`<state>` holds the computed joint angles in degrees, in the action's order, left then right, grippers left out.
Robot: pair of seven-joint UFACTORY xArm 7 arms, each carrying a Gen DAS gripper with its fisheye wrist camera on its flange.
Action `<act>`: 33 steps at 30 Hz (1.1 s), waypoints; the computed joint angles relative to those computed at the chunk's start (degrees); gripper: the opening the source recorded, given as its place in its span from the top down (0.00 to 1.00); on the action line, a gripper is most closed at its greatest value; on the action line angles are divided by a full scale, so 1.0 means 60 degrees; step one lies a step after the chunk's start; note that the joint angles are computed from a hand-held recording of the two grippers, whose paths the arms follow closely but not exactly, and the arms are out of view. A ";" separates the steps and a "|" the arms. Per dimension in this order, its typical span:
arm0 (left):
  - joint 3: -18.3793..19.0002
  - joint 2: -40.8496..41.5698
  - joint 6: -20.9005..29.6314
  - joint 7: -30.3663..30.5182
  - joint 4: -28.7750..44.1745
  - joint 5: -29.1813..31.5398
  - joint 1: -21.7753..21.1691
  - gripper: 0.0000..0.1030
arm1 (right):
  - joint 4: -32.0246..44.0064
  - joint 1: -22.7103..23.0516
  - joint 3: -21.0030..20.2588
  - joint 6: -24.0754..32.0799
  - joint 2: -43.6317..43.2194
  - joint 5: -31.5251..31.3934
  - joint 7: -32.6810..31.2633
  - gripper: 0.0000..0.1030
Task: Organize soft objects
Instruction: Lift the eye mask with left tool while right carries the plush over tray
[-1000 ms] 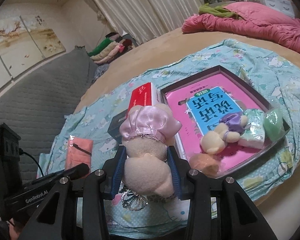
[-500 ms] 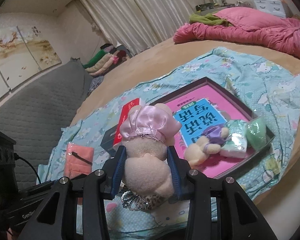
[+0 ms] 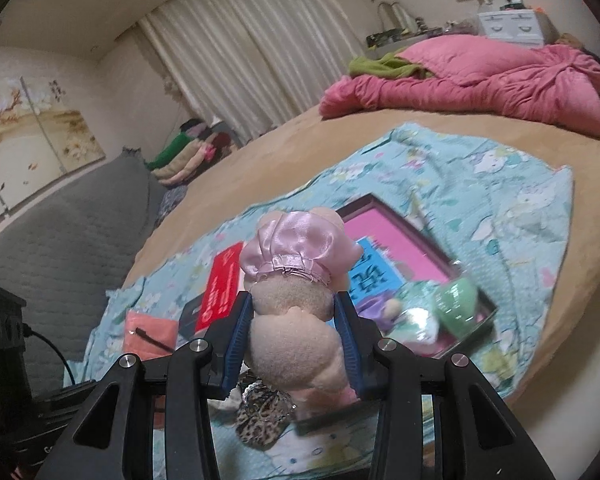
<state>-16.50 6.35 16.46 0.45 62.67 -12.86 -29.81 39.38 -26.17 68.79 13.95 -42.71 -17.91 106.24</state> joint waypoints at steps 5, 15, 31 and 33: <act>0.0015 0.0426 0.0101 -0.0309 0.0507 0.0449 -0.0183 0.79 | -0.0529 0.0502 -0.0477 0.0139 -0.0359 0.0042 0.0267 0.59; -0.0020 0.1608 0.0494 -0.0604 0.1791 0.1082 -0.0494 0.79 | -0.1218 0.1169 -0.1069 0.0358 -0.0629 -0.0303 0.0902 0.59; -0.0098 0.3439 0.1459 -0.0388 0.3686 0.0920 -0.0594 0.79 | -0.1461 0.0615 -0.0731 -0.0505 -0.0245 -0.0687 0.1413 0.59; -0.0110 0.3671 0.1577 -0.0355 0.3910 0.0850 -0.0599 0.79 | -0.1458 0.0482 -0.0630 -0.0619 -0.0227 -0.0663 0.1406 0.59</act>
<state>-17.16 28.38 25.92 -1.68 86.13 -7.75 -33.40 30.63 -23.28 65.01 10.23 -44.08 -21.89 114.68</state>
